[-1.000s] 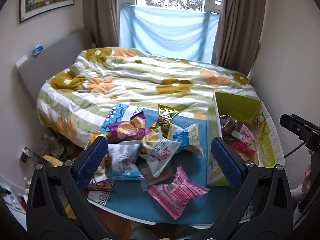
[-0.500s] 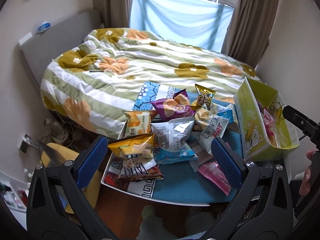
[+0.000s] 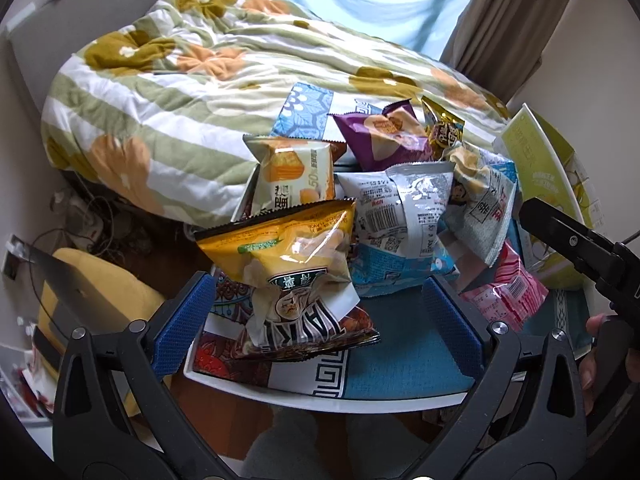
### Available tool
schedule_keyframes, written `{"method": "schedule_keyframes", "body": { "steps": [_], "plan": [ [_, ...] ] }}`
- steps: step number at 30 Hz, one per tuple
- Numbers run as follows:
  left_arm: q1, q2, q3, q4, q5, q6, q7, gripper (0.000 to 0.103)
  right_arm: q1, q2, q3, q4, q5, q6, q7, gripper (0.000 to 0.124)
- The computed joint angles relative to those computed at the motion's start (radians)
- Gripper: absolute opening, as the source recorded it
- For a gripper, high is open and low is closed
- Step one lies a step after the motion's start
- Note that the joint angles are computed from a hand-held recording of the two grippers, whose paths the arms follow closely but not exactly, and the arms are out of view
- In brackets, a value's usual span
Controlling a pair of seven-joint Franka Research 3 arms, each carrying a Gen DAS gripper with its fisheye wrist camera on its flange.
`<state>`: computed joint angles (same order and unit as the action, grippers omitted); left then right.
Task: Organize snacks
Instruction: 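Grasp the yellow chip bag with the left gripper while the right gripper grasps the white printed bag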
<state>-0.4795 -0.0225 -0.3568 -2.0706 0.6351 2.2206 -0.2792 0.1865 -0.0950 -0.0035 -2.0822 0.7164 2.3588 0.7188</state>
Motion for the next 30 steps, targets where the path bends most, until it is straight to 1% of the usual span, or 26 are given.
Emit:
{"method": "schedule_keyframes", "body": {
  "steps": [2, 4, 5, 6, 10, 13, 15, 17, 18, 20, 23, 26, 29, 30],
  "plan": [
    [0.003, 0.027, 0.004, -0.001, 0.008, 0.018, 0.000, 0.100, 0.006, 0.012, 0.007, -0.008, 0.002, 0.006, 0.006, 0.095],
    [0.003, 0.051, 0.011, 0.001, 0.010, 0.037, 0.004, 0.097, 0.011, 0.018, 0.013, -0.017, -0.006, 0.014, -0.005, 0.095],
    [0.004, 0.060, 0.015, 0.000, 0.008, 0.047, 0.008, 0.094, 0.014, 0.026, 0.019, -0.016, -0.029, 0.022, 0.001, 0.095],
    [0.004, 0.069, 0.019, 0.000, 0.004, 0.055, 0.014, 0.093, 0.017, 0.032, 0.023, -0.015, -0.047, 0.028, 0.012, 0.095],
    [0.005, 0.083, 0.030, -0.007, -0.009, 0.062, 0.021, 0.089, 0.024, 0.050, 0.028, -0.006, -0.047, 0.026, 0.011, 0.095],
    [0.009, 0.087, 0.035, -0.014, -0.041, 0.070, 0.044, 0.084, 0.028, 0.062, 0.033, 0.001, -0.059, 0.018, 0.008, 0.095],
    [0.012, 0.089, 0.037, -0.025, -0.058, 0.088, 0.056, 0.077, 0.032, 0.071, 0.037, 0.005, -0.067, 0.019, 0.002, 0.095],
    [0.010, 0.089, 0.038, -0.029, -0.053, 0.088, 0.049, 0.075, 0.036, 0.081, 0.041, 0.009, -0.074, 0.020, -0.005, 0.094],
    [0.010, 0.086, 0.039, -0.034, -0.048, 0.096, 0.041, 0.071, 0.038, 0.088, 0.044, 0.013, -0.077, 0.021, -0.007, 0.094],
    [0.010, 0.082, 0.039, -0.038, -0.046, 0.099, 0.034, 0.068, 0.041, 0.097, 0.048, 0.017, -0.086, 0.023, -0.008, 0.094],
    [0.008, 0.084, 0.037, -0.031, -0.044, 0.088, 0.037, 0.064, 0.046, 0.112, 0.054, 0.025, -0.096, 0.021, -0.011, 0.090],
    [0.008, 0.077, 0.036, -0.037, -0.043, 0.095, 0.024, 0.060, 0.050, 0.129, 0.059, 0.036, -0.102, 0.012, -0.023, 0.086],
    [0.007, 0.070, 0.034, -0.042, -0.042, 0.092, 0.018, 0.060, 0.055, 0.146, 0.065, 0.042, -0.109, 0.014, -0.029, 0.084],
    [0.008, 0.068, 0.034, -0.044, -0.042, 0.091, 0.015, 0.059, 0.055, 0.151, 0.067, 0.045, -0.110, 0.010, -0.031, 0.081]
  ]
}}
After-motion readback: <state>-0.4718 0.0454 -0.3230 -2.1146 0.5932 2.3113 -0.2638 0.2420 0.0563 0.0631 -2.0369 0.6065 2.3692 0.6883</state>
